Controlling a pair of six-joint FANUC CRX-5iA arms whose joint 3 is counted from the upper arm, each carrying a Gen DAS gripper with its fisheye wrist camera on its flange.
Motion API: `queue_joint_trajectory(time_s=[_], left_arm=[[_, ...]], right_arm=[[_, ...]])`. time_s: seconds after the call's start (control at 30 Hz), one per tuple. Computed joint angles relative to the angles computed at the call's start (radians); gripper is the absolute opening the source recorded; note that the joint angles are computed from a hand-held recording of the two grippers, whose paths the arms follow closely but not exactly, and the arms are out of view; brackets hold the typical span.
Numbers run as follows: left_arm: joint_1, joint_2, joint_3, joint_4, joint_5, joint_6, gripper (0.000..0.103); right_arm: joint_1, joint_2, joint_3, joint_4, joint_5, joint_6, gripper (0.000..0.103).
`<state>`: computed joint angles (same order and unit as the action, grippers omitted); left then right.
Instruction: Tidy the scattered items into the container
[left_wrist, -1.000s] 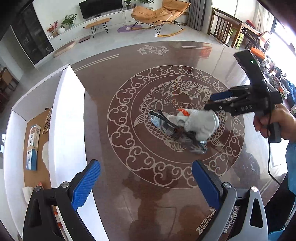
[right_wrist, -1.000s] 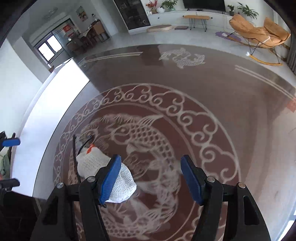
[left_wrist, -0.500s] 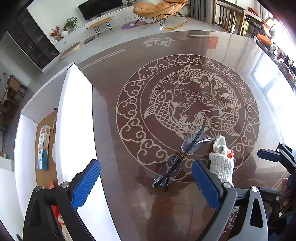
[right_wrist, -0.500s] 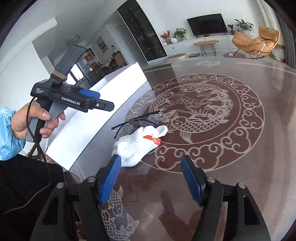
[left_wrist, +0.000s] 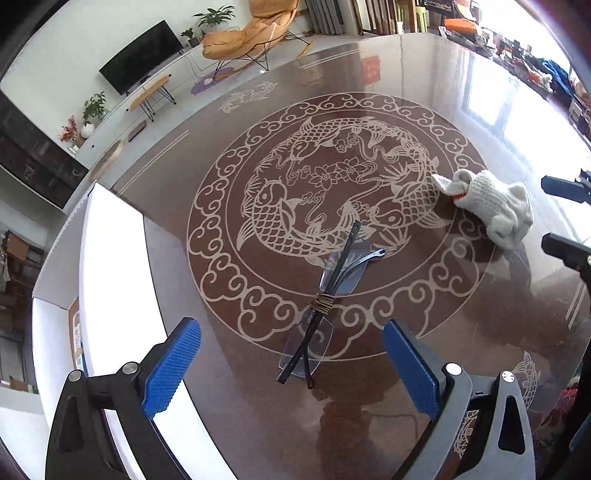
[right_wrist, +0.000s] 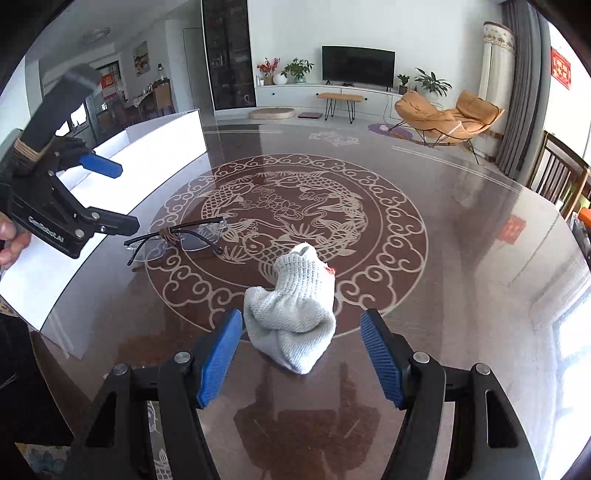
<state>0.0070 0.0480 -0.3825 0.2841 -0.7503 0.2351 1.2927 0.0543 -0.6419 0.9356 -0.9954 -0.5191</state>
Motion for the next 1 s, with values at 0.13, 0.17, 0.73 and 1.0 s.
queue_joint_trajectory(time_s=[0.13, 0.17, 0.73, 1.0], left_arm=[[-0.020, 0.008, -0.077, 0.037, 0.111, -0.177, 0.101], [-0.026, 0.014, -0.082, 0.035, 0.129, -0.200, 0.101], [-0.014, 0.245, 0.183, 0.024, -0.215, 0.102, 0.103], [-0.030, 0.143, 0.068, -0.007, -0.231, 0.043, 0.103]], right_arm=[[0.096, -0.099, -0.116, 0.013, -0.039, -0.169, 0.068], [0.109, -0.106, -0.125, -0.003, -0.047, -0.183, 0.068], [0.057, -0.178, -0.190, -0.111, 0.085, -0.179, 0.068], [-0.058, -0.222, -0.206, -0.067, 0.298, 0.030, 0.068]])
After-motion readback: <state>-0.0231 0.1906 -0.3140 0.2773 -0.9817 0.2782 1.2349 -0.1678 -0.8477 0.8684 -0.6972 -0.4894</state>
